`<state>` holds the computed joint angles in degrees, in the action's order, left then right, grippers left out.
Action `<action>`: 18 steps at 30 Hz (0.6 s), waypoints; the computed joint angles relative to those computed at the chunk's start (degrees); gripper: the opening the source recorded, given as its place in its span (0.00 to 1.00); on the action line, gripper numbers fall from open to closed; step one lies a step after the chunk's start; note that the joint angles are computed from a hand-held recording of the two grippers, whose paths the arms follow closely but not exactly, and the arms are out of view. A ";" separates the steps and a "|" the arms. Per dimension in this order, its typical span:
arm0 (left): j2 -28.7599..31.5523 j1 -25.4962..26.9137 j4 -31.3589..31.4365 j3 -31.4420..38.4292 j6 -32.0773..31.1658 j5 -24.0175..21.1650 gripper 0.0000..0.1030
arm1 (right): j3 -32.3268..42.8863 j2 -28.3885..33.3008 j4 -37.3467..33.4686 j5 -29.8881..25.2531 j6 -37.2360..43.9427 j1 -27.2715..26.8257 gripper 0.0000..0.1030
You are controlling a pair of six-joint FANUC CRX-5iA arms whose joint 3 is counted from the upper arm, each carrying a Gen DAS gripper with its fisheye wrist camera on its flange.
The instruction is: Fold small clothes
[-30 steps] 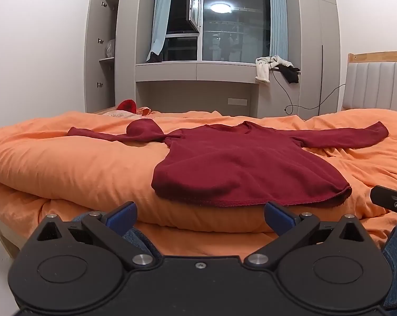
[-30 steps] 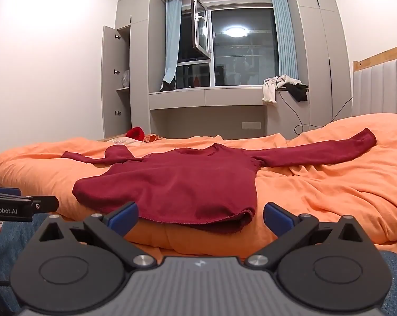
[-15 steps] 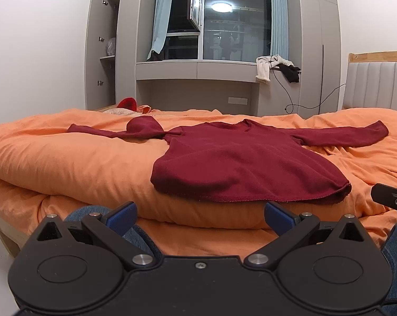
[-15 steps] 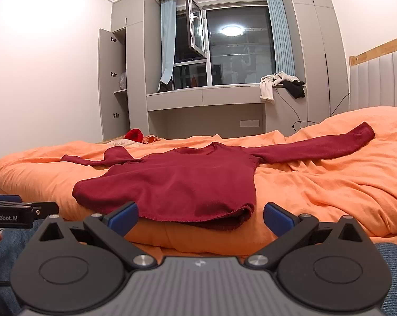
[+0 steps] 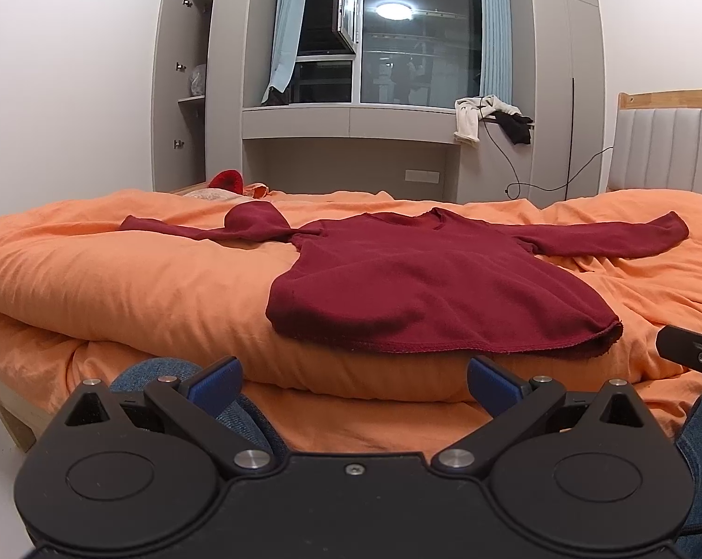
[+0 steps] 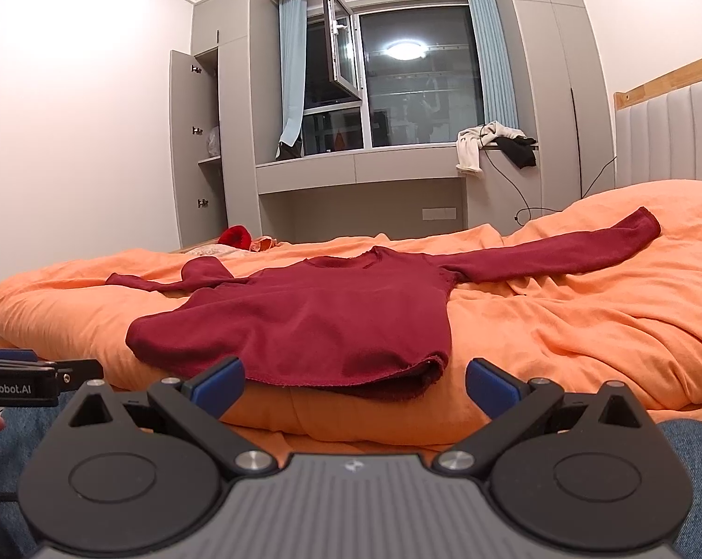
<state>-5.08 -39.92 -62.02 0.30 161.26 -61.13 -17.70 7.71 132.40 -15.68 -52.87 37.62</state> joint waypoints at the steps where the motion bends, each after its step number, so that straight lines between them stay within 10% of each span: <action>1: 0.03 -0.14 -0.08 -0.02 0.15 -0.12 1.00 | 0.00 0.06 -0.49 -0.10 0.47 0.16 1.00; 18: 0.00 0.50 0.62 0.01 -0.33 0.35 1.00 | -0.03 -0.12 0.58 0.39 -0.51 -0.25 1.00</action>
